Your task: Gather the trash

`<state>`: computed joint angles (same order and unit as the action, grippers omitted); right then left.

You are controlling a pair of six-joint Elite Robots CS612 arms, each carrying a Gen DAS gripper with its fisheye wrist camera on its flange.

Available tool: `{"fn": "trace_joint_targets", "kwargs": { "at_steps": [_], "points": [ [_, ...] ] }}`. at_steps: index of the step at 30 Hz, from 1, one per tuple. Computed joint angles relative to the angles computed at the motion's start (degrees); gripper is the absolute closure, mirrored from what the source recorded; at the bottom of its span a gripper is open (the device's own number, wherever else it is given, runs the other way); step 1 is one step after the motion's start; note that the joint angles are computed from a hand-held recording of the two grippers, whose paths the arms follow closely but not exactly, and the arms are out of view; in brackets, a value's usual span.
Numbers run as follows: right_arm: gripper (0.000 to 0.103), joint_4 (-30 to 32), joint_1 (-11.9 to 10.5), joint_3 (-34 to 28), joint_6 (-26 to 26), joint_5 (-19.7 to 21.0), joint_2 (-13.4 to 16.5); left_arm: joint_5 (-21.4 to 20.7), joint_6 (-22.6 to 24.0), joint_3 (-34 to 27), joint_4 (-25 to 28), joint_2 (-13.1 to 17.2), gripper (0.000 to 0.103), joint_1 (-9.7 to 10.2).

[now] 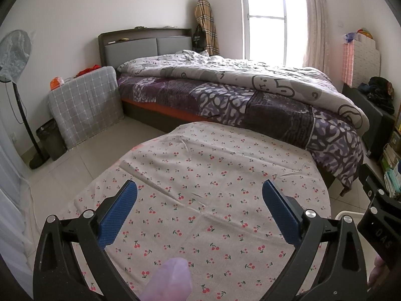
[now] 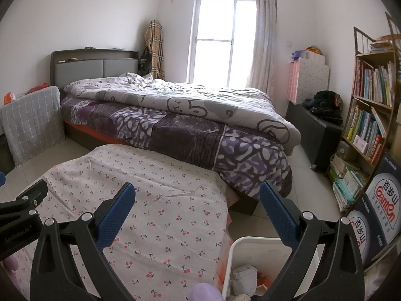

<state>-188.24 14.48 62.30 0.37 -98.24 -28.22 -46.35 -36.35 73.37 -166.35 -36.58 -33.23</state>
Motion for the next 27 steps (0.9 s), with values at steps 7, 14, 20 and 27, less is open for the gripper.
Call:
{"fn": "trace_joint_targets", "kwargs": {
  "at_steps": [7, 14, 20, 27],
  "points": [
    [0.007, 0.51, 0.00, -0.08, -0.11, 0.04, 0.03, -0.10, -0.01, -0.07, 0.25, -0.02, 0.007, 0.04],
    [0.007, 0.63, -0.02, 0.04, -0.14, 0.09, -0.04, 0.06, 0.16, -0.08, 0.18, 0.03, 0.007, 0.01],
    [0.007, 0.68, -0.01, 0.19, -0.22, 0.09, -0.11, -0.49, 0.36, 0.15, -0.69, 0.03, 0.007, 0.09],
    [0.007, 1.18, -0.11, 0.09, 0.06, 0.32, -0.04, -1.56, 1.68, 1.68, -3.24, -0.02, 0.013, 0.23]
  ]
}}
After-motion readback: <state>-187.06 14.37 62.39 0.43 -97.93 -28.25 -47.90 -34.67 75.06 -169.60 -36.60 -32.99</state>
